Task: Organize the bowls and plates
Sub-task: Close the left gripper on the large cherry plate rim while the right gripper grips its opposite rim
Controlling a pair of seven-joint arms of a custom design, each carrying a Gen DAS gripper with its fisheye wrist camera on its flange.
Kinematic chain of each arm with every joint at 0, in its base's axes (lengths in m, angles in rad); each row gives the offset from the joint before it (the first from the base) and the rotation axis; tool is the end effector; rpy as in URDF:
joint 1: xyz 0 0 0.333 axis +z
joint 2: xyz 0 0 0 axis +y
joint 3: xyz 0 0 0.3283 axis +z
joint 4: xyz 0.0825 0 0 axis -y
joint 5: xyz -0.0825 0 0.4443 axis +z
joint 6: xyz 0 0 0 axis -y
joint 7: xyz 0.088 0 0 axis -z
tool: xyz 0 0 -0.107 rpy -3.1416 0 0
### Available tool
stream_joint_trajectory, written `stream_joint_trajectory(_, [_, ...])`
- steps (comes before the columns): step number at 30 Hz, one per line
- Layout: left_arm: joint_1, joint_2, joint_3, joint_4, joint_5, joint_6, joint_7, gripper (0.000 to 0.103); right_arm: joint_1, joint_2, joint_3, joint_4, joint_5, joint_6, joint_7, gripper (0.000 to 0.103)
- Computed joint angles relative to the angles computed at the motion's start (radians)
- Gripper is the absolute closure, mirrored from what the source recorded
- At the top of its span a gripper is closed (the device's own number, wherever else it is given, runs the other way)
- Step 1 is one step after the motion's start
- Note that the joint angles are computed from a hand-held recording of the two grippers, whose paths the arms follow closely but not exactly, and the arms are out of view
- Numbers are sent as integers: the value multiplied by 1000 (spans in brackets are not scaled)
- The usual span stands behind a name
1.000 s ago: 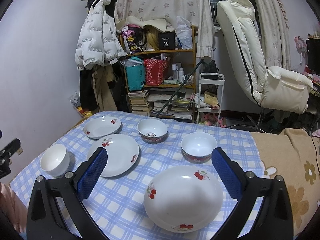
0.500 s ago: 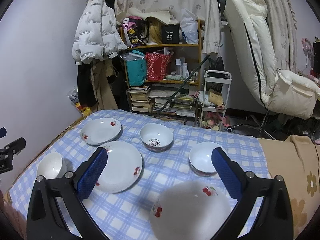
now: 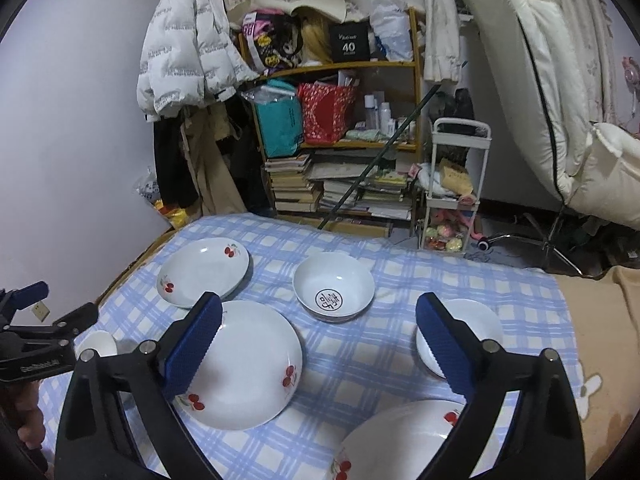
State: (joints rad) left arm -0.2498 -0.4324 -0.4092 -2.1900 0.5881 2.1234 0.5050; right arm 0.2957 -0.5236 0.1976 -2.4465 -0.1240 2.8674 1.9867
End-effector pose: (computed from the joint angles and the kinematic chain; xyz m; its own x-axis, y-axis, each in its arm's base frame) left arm 0.4109 -0.3183 0.5874 0.2355 -0.9587 -0.1594 -0.7297 -0.0661 -0.6805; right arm 0.4259 0.2505 0.5849 0.2608 -0.9577 -0.1218 -0.5944 -0.0599 -0.8019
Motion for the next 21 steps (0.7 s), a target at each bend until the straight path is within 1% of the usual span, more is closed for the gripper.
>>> stream_joint_trajectory(2, [-4,18,14,-6,-28,27,0,1,16,34,-14,13,8,-2,-22,10])
stream_joint_trajectory(4, [-7,33,29,-16,-55,67,-1,1,26,61,-28,23,19,-3,-40,12])
stream_joint_trajectory(5, [-6,40,28,-18,-57,74,-2,1,27,79,-29,26,26,-3,-40,14])
stream_joint_trajectory(8, [-3,80,22,-5,-43,76,6,1,63,123,-66,41,74,-6,-79,21])
stream_joint_trajectory(10, [-7,105,29,1,-44,83,17,1,75,149,-78,49,97,-12,-105,21])
stream_joint_trajectory(19, [-19,186,68,-3,-84,129,51,1,91,242,-84,86,143,-34,-194,22])
stream_joint_trajectory(21, [-21,197,77,-3,-97,135,59,1,93,262,-85,97,151,-51,-211,27])
